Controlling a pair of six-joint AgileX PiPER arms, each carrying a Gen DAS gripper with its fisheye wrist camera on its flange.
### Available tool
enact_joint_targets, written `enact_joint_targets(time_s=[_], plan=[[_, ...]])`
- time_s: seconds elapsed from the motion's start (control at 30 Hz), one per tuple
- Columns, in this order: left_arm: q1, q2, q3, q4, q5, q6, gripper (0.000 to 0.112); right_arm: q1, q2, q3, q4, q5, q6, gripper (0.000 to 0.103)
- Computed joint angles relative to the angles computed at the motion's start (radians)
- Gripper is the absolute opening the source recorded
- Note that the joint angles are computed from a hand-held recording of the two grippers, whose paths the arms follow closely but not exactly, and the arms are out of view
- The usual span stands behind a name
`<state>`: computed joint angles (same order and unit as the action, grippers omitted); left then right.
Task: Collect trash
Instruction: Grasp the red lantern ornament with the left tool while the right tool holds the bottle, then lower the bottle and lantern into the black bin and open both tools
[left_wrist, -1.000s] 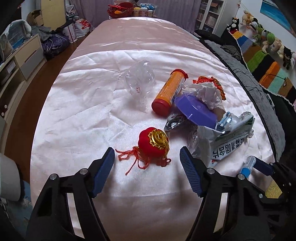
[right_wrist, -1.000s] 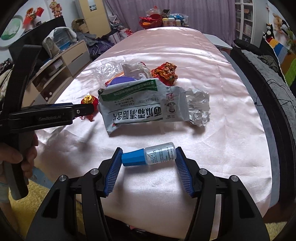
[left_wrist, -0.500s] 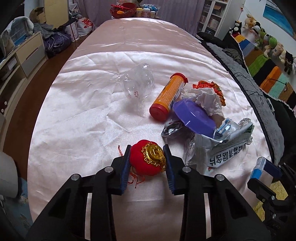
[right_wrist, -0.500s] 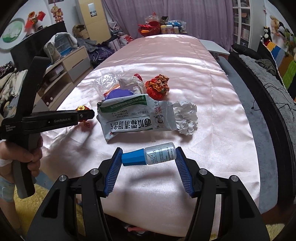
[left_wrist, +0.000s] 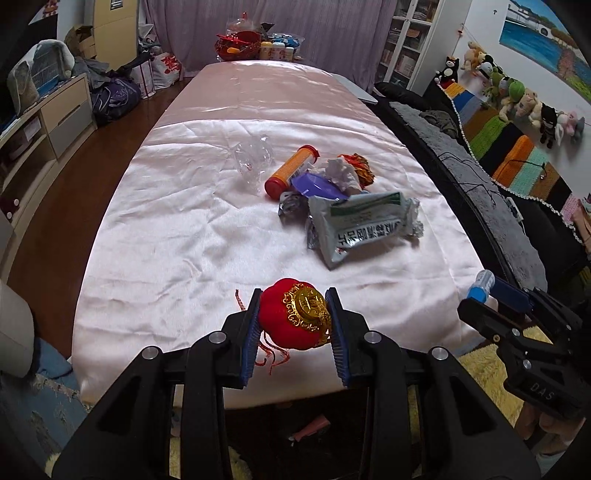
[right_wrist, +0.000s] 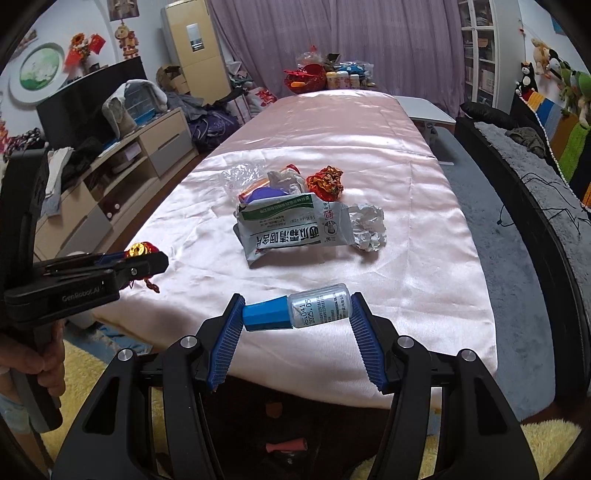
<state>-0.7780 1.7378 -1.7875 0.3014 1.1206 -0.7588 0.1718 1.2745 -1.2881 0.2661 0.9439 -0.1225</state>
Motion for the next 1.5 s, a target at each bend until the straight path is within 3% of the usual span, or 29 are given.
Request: enact_joint_targets(time_s=[0.33, 0.7, 1.07, 1.5], plan=[[-0.185, -0.136, 0.185, 0.080, -0.018, -0.155, 0.032, 0.023, -0.139, 0.062, -0.037, 0.032, 0.032, 0.059], [-0.280, -0.175, 0.376, 0.053, -0.083, -0.271, 0.032, 0.020, -0.196, 0.219, -0.018, 0.068, 0.025, 0.059], [-0.275, -0.147, 0.577, -0.031, -0.259, -0.321, 0.032, 0.076, -0.141, 0.362, -0.013, 0.020, 0.048, 0.059], [-0.243, -0.095, 0.577, -0.145, -0.276, -0.212, 0.032, 0.075, -0.076, 0.399, 0.059, 0.022, 0.028, 0.059]])
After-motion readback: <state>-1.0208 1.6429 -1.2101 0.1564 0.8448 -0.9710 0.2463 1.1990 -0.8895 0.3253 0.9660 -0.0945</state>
